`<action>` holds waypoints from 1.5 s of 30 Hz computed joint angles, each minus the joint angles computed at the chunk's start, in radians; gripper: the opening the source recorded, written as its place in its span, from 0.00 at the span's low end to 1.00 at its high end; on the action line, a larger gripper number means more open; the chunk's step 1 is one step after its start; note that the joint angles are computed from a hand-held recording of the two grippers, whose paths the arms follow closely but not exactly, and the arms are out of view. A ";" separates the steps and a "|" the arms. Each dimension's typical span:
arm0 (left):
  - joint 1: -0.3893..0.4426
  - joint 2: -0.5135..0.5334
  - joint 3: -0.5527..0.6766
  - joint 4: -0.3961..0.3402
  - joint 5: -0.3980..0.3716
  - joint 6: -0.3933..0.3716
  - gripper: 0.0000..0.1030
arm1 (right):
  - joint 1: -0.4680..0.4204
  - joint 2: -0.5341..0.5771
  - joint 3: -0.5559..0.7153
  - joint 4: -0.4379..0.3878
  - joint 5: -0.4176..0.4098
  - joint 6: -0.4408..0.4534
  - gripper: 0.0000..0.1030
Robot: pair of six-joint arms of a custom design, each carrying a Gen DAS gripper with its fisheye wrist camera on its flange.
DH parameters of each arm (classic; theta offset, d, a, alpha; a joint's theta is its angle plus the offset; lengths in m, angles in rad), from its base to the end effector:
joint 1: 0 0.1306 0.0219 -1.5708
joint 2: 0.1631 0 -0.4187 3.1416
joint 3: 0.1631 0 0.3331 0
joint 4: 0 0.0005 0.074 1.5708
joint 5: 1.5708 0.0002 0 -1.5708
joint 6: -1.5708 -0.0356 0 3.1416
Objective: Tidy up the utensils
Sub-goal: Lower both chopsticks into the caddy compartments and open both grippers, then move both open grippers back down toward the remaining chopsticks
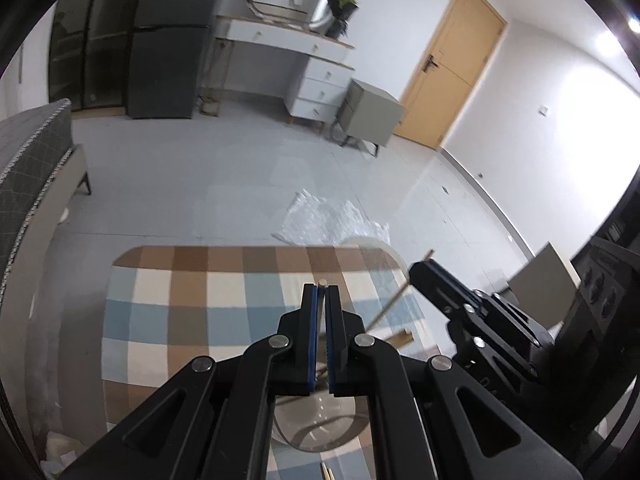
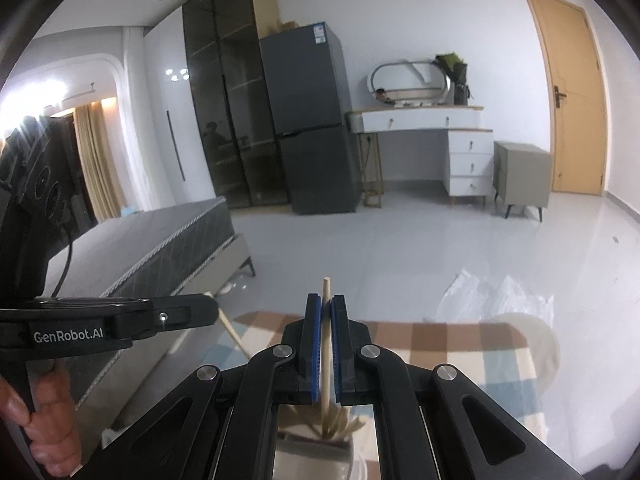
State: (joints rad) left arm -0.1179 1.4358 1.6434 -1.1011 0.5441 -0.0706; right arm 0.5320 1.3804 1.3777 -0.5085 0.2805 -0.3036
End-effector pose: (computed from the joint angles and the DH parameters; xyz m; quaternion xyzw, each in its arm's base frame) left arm 0.4197 -0.0688 0.5363 0.1744 0.8961 -0.2609 0.3139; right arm 0.3826 0.2132 0.4951 -0.0272 0.8569 0.0928 0.5063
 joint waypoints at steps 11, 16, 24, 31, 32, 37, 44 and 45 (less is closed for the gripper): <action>0.018 -0.026 -0.003 -0.069 -0.028 -0.019 0.60 | 0.016 -0.075 -0.075 -0.059 0.004 -0.059 0.27; 0.030 -0.081 -0.035 -0.046 -0.109 -0.005 0.62 | 0.037 -0.151 -0.129 -0.084 0.064 -0.116 0.44; 0.040 -0.187 -0.108 0.009 -0.226 0.054 0.63 | 0.091 -0.247 -0.151 -0.092 0.182 -0.146 0.76; 0.018 -0.291 -0.228 0.155 -0.338 0.052 0.83 | 0.183 -0.305 -0.185 -0.052 0.289 -0.145 1.00; 0.011 -0.310 -0.247 0.177 -0.367 0.057 0.85 | 0.196 -0.313 -0.193 -0.041 0.307 -0.145 1.00; 0.022 -0.354 -0.303 0.195 -0.326 0.058 0.91 | 0.231 -0.336 -0.220 -0.048 0.299 -0.190 1.00; 0.067 -0.412 -0.361 0.200 -0.216 0.036 0.91 | 0.283 -0.351 -0.243 -0.100 0.346 -0.286 1.00; 0.069 -0.418 -0.367 0.201 -0.222 0.045 0.91 | 0.291 -0.355 -0.250 -0.104 0.353 -0.298 1.00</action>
State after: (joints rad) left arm -0.0488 1.0173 1.2759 -0.9001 0.3224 -0.0260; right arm 0.8232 1.0250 1.1281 -0.6124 0.6332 -0.6013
